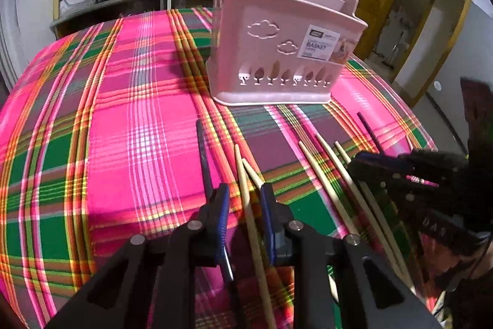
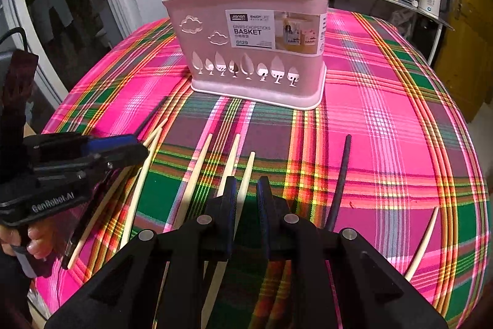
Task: Organize utensils
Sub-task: 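Close the left tool on a wooden chopstick while the right tool grasps another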
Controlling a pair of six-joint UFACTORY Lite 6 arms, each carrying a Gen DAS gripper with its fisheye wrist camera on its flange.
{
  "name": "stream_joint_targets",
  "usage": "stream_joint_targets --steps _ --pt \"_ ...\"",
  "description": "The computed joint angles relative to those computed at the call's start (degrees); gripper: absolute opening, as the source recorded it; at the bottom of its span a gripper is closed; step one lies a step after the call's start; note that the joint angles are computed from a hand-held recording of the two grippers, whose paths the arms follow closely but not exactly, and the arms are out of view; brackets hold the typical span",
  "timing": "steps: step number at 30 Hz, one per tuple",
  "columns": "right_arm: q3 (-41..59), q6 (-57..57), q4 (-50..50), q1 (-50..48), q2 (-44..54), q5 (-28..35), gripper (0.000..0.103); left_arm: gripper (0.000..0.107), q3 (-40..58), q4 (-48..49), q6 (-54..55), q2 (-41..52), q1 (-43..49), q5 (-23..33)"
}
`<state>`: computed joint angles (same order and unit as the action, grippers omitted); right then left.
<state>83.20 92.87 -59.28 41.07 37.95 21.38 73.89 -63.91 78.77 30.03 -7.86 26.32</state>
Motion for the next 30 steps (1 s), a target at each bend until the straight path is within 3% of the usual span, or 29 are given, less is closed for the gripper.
stream_joint_targets --steps 7,14,19,22,26,30 --pt "2.44 -3.52 2.74 -0.01 1.61 1.35 0.014 0.022 -0.13 3.67 -3.13 -0.47 -1.12 -2.9" --pt "6.84 -8.79 7.0 -0.36 4.3 3.26 0.014 0.022 2.76 13.29 -12.91 1.15 -4.58 -7.57" --pt "8.71 -11.0 8.8 -1.0 5.49 3.28 0.013 0.022 6.12 17.55 -17.7 3.3 -5.15 -7.09" --pt "9.63 -11.94 9.31 -1.0 6.02 4.19 0.007 0.021 8.28 20.3 -20.52 4.54 -5.19 -5.81" --pt "8.53 -10.88 8.39 -1.36 5.48 3.13 0.006 0.018 10.4 23.85 -24.27 5.82 -5.87 -5.42" --pt "8.56 -11.74 9.21 -1.58 5.37 2.79 0.005 0.006 10.84 25.23 -25.49 6.11 -6.36 -5.98"
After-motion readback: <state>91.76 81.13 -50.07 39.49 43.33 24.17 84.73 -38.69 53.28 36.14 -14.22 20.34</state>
